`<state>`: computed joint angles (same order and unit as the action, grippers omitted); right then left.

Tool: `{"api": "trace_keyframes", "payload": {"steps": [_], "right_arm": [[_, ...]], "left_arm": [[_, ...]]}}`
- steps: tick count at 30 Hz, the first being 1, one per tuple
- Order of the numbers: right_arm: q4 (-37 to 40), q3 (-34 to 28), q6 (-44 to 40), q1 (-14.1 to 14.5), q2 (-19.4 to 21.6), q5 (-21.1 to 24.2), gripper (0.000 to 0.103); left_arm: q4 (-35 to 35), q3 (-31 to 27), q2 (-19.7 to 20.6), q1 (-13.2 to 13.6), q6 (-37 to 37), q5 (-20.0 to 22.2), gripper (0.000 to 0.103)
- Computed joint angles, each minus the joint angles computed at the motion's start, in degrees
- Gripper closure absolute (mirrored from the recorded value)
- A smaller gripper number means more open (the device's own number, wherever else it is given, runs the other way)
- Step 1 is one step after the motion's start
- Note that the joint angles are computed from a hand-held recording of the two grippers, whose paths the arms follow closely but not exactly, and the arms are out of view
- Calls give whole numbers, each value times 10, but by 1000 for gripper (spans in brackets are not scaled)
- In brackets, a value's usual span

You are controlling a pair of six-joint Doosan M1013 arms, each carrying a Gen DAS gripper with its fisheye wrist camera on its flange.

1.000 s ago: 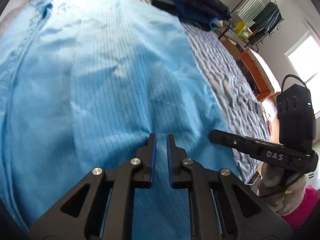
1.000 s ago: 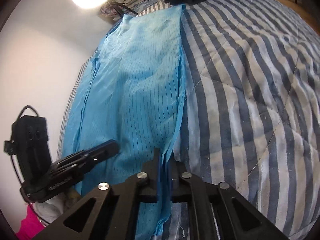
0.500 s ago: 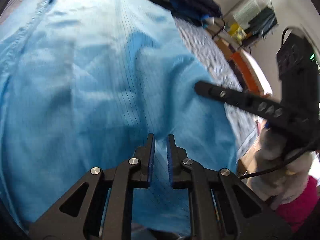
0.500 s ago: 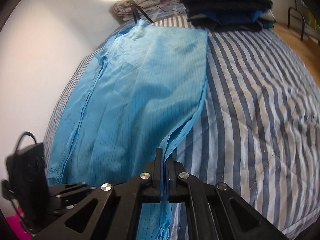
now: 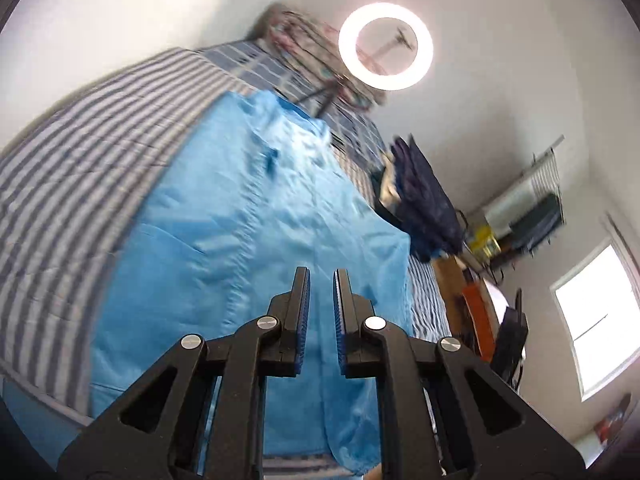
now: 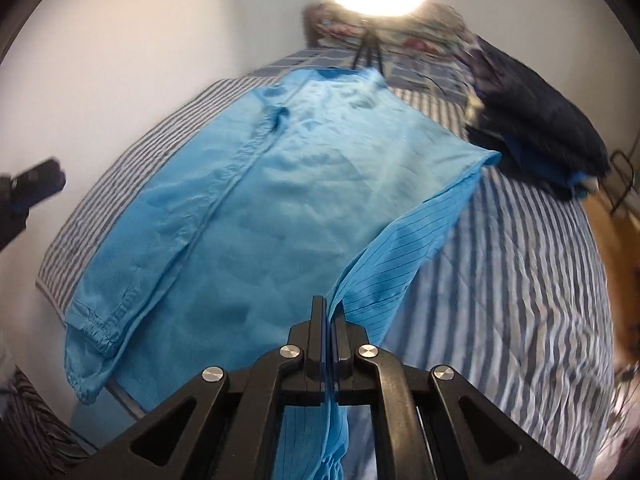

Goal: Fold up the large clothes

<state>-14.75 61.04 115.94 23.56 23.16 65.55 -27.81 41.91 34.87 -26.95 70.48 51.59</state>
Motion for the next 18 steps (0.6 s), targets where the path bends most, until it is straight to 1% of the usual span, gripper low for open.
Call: {"api": "trace_keyframes", "payload": {"steps": [4, 8, 11, 15, 18], "right_arm": [[-21, -57, -68, 29, 42, 25, 103], [3, -109, -141, 47, 87, 60, 103], [20, -131, -177, 55, 110, 86, 103], [30, -141, -183, 56, 123, 103, 103], [37, -134, -183, 53, 119, 100, 103]], "left_arm": [[17, 24, -10, 15, -22, -16, 94], [36, 38, -17, 24, -28, -23, 94], [37, 49, -20, 31, -35, -28, 94], [38, 58, -24, 35, -34, -31, 94], [37, 59, -25, 36, -31, -29, 94]]}}
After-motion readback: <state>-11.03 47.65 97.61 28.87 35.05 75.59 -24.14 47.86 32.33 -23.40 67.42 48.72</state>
